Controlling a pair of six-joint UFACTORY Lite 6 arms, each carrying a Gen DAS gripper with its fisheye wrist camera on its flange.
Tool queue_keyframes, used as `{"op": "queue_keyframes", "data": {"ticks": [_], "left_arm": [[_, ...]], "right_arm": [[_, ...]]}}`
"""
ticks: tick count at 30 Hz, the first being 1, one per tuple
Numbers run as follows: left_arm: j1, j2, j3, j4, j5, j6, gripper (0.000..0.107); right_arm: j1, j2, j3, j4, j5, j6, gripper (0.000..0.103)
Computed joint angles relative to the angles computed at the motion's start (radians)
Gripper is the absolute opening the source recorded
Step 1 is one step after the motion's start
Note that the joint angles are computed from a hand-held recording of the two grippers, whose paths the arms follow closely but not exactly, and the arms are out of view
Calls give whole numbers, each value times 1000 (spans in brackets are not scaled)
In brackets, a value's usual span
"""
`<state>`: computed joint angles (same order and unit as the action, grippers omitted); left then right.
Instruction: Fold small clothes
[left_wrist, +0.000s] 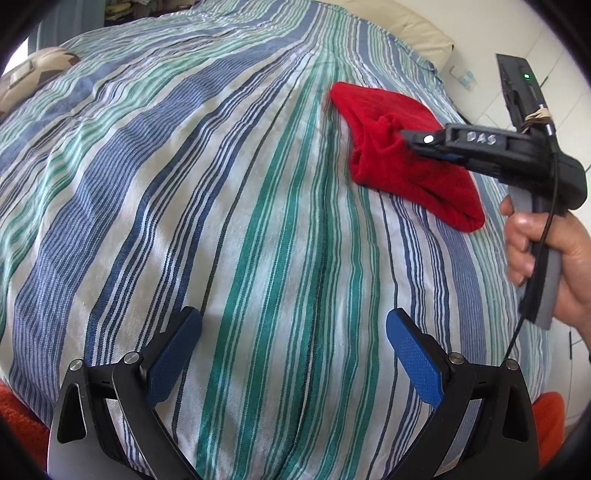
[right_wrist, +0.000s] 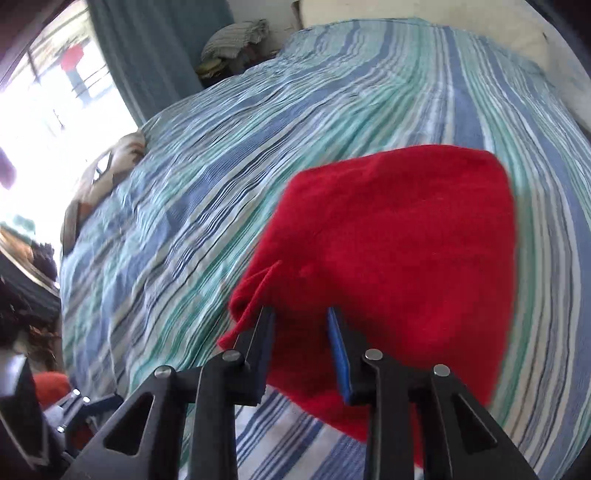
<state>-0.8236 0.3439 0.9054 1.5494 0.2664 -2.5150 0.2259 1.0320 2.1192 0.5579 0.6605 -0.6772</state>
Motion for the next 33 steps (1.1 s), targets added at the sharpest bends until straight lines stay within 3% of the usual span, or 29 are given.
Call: {"op": "queue_keyframes", "data": {"ticks": [3,5,12,15,20,23,25,29,33], "left_arm": [[-6,15,17,-47,11,54,100],[-7,23,24,-52,12,58,100],[11,2,0,27,-16,-27,100],[23,-8,-16,72,-26,-67,100],[-1,20,19,-78,10,91,100],[-25,42,42,-148,48,164,100],[-35,53,54,-195,65,214,100],[-36,78,86,-253,77,280,101],[-50,98,107,-304,102,335,101]], "right_arm": [[109,-51,-212,-61,-189,-73,31],[126,-79,-269,-57,-254,-85,32],[-93,-352,-426,304,-83,-387,33],[-194,-382,-428,281,-56,-322,33],[-234,-238,-427,111,-53,-177,33],[-236,-333,-618,240,-173,-294,33],[-256,-456,-764,369,-175,-407,34],[-289,-714,-1087,562,-223,-663,53],[-345,-884,-1344,690,-268,-863,56]]}}
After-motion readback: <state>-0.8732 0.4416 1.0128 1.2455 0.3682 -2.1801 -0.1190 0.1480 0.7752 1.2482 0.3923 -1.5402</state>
